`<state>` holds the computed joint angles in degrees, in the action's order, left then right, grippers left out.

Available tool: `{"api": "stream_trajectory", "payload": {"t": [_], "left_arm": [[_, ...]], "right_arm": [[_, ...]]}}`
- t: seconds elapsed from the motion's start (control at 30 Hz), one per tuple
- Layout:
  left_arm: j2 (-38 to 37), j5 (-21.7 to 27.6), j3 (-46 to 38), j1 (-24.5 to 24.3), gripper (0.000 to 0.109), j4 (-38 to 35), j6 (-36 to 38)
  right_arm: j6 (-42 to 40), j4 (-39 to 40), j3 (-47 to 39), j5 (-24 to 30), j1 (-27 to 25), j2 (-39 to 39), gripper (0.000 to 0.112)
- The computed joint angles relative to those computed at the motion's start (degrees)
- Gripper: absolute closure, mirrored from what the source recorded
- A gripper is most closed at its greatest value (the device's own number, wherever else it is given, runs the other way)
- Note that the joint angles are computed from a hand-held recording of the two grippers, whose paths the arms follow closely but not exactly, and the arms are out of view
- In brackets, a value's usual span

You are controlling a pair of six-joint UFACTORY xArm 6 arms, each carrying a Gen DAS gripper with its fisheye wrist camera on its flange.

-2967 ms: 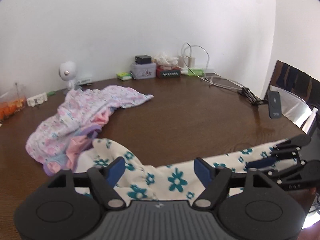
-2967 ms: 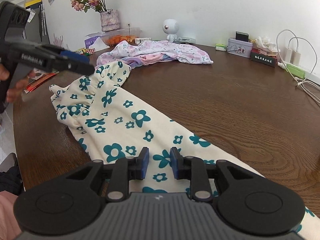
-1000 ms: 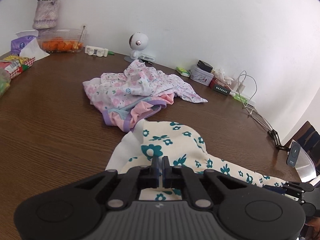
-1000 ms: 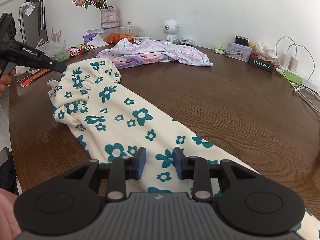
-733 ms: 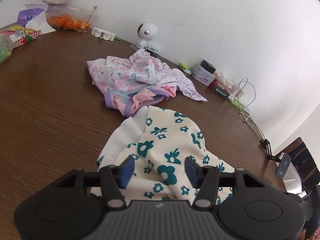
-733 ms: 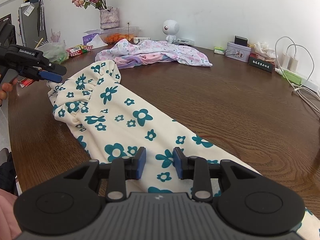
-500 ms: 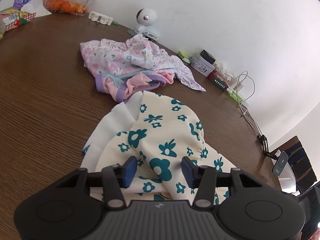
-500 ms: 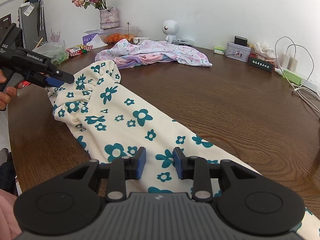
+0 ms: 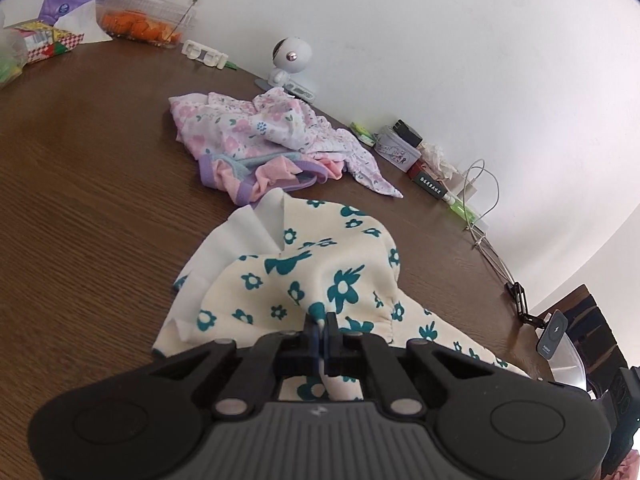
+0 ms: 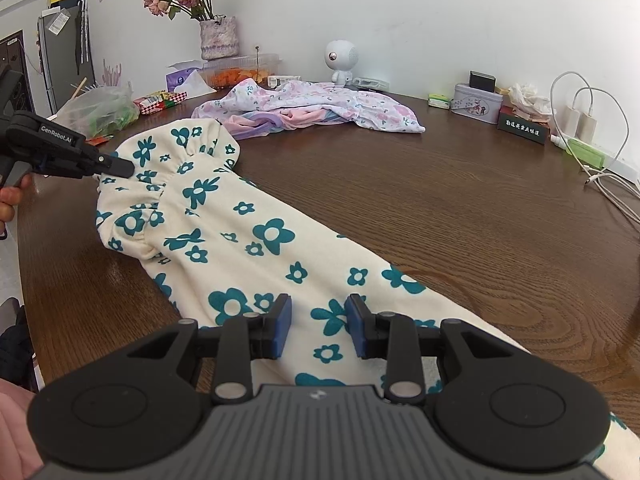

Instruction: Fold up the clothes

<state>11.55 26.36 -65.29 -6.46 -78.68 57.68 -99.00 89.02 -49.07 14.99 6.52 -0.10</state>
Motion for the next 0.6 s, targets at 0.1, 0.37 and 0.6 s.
{"api": "stream_trajectory", "payload": {"t": [0.1,0.37,0.6], "left_arm": [[0.74,-1.6,-0.69,0.09,0.099,-0.85,-1.09],[0.36,-6.61,-4.78,0.14,0.087,-6.06,3.2],[8.24,-3.64,-15.89,-7.71,0.066,11.52,3.06]], "right_arm": [[-0.03,0.12,-0.14,0.02,0.01,0.04,0.081],[0.14,-0.37,-0.25,-0.05,0.09,0.13,0.081],[-0.08,0.26,-0.17,-0.64,0.44,0.04,0.08]]}}
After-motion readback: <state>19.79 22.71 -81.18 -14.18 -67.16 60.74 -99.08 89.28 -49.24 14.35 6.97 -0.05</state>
